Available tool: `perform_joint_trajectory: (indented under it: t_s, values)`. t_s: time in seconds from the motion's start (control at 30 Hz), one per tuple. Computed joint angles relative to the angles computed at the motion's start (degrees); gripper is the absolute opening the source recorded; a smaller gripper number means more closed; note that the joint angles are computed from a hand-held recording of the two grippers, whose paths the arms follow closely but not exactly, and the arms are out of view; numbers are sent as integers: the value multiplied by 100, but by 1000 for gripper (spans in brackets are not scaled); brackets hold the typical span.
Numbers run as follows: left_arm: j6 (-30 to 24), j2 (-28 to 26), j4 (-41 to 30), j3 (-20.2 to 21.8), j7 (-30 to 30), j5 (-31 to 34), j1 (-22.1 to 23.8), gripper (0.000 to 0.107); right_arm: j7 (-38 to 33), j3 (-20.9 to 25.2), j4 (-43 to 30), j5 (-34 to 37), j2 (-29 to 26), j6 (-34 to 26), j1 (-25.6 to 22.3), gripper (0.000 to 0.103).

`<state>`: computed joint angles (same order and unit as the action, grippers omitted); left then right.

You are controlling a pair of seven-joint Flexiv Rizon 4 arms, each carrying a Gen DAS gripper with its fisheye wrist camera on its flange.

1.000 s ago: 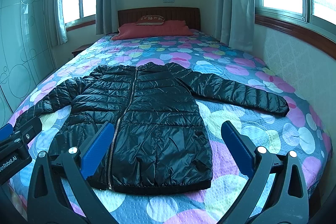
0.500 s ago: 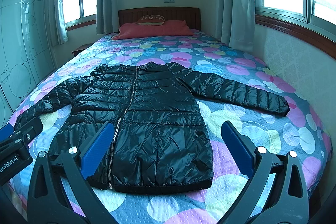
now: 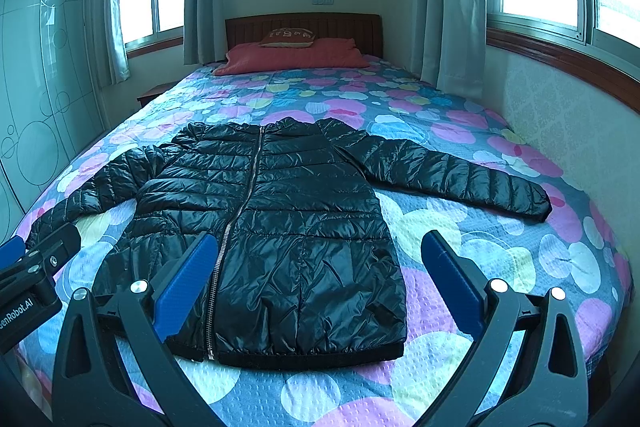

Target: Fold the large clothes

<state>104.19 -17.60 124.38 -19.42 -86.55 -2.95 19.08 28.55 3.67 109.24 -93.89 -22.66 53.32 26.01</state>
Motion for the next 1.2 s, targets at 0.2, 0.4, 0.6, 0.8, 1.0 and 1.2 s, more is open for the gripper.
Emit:
perform_joint_trajectory:
  t_s: [0.2,0.4,0.6,0.8,1.0,1.2]
  values:
    - [-9,6,2,9,2,-9,-7,98,-3,1,-1,2,-2,1,0,101]
    - [-7,2,5,-21,3,-9,19,98,-6,-1,-10,7,-14,-7,9,101]
    - [-11,2,4,-24,1,-8,22,98,-9,-5,-17,8,-18,-12,16,101]
    - [-14,1,3,-22,11,-11,18,98,-22,-8,-30,21,-21,-7,19,101]
    - [-48,5,15,-62,15,-25,56,98,17,-17,26,-30,0,27,-14,101]
    - [-125,-147,-119,1,73,-104,6,98,-59,-74,-150,31,-126,222,-41,101]
